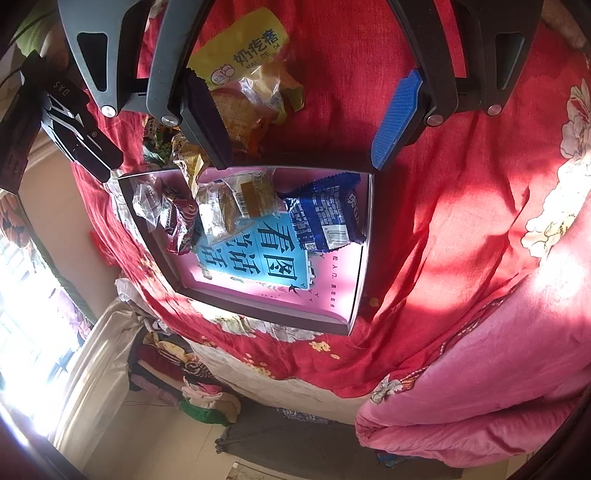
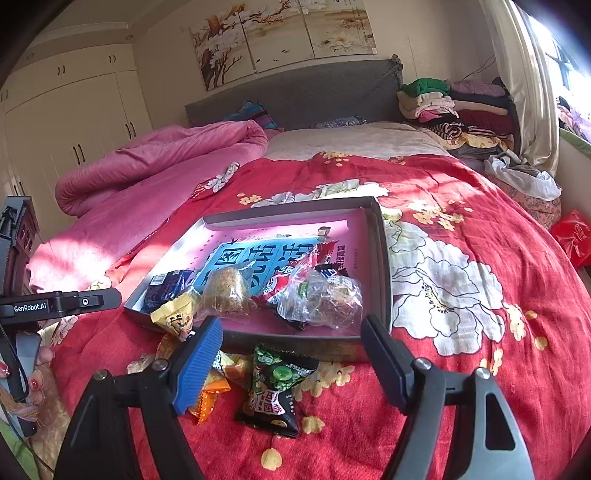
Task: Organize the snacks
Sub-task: 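Withdraw both tools from the tray toward the remaining snacks, then grasp the green-handled bag with left tool while right tool grasps green packet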
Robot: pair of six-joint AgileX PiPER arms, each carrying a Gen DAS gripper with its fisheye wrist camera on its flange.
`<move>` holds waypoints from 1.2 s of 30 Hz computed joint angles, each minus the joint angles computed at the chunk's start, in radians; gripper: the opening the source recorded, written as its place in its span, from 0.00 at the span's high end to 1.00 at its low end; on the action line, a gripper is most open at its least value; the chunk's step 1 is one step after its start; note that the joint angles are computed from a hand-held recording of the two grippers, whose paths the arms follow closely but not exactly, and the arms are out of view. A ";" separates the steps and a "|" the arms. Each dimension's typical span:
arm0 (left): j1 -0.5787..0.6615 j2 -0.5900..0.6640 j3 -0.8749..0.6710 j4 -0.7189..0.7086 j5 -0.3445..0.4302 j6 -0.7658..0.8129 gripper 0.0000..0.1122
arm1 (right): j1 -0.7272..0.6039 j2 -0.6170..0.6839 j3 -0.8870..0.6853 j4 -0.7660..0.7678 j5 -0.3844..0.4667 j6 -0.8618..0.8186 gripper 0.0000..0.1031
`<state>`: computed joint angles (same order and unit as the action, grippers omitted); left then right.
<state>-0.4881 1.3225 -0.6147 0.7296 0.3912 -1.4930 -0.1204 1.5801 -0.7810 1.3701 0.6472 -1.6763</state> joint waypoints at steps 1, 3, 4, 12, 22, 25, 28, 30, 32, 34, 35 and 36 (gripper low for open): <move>-0.005 0.002 0.001 -0.006 0.003 0.000 0.30 | 0.002 -0.003 0.005 -0.002 -0.002 0.002 0.25; -0.012 0.005 0.001 -0.014 0.009 -0.002 0.30 | 0.004 -0.007 0.012 -0.011 -0.004 0.009 0.25; -0.014 0.004 0.003 -0.019 0.008 -0.004 0.30 | 0.007 -0.009 0.015 -0.016 -0.007 0.013 0.25; -0.034 0.029 0.018 -0.098 -0.026 0.033 0.30 | 0.012 -0.027 0.037 -0.058 -0.014 0.050 0.25; -0.044 0.071 0.022 -0.190 -0.067 0.077 0.30 | 0.009 -0.011 0.037 -0.128 -0.025 0.133 0.25; -0.036 0.090 0.032 -0.266 -0.108 0.143 0.30 | 0.011 -0.007 0.036 -0.143 -0.025 0.149 0.25; -0.035 0.108 0.042 -0.321 -0.136 0.184 0.30 | 0.019 -0.001 0.035 -0.158 -0.026 0.159 0.25; -0.028 0.119 0.047 -0.381 -0.159 0.236 0.30 | 0.029 0.002 0.037 -0.166 -0.031 0.163 0.25; -0.027 0.133 0.044 -0.414 -0.169 0.268 0.30 | 0.034 0.006 0.037 -0.171 -0.033 0.166 0.25; -0.028 0.143 0.044 -0.409 -0.174 0.264 0.30 | 0.039 0.012 0.036 -0.173 -0.034 0.166 0.25; -0.027 0.148 0.042 -0.409 -0.177 0.264 0.30 | 0.041 0.015 0.036 -0.174 -0.036 0.166 0.25; -0.027 0.154 0.041 -0.412 -0.181 0.267 0.30 | 0.042 0.018 0.036 -0.175 -0.036 0.166 0.25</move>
<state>-0.5150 1.4768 -0.5736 0.3178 0.2106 -1.2263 -0.0782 1.5984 -0.7452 1.1954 0.6110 -1.5104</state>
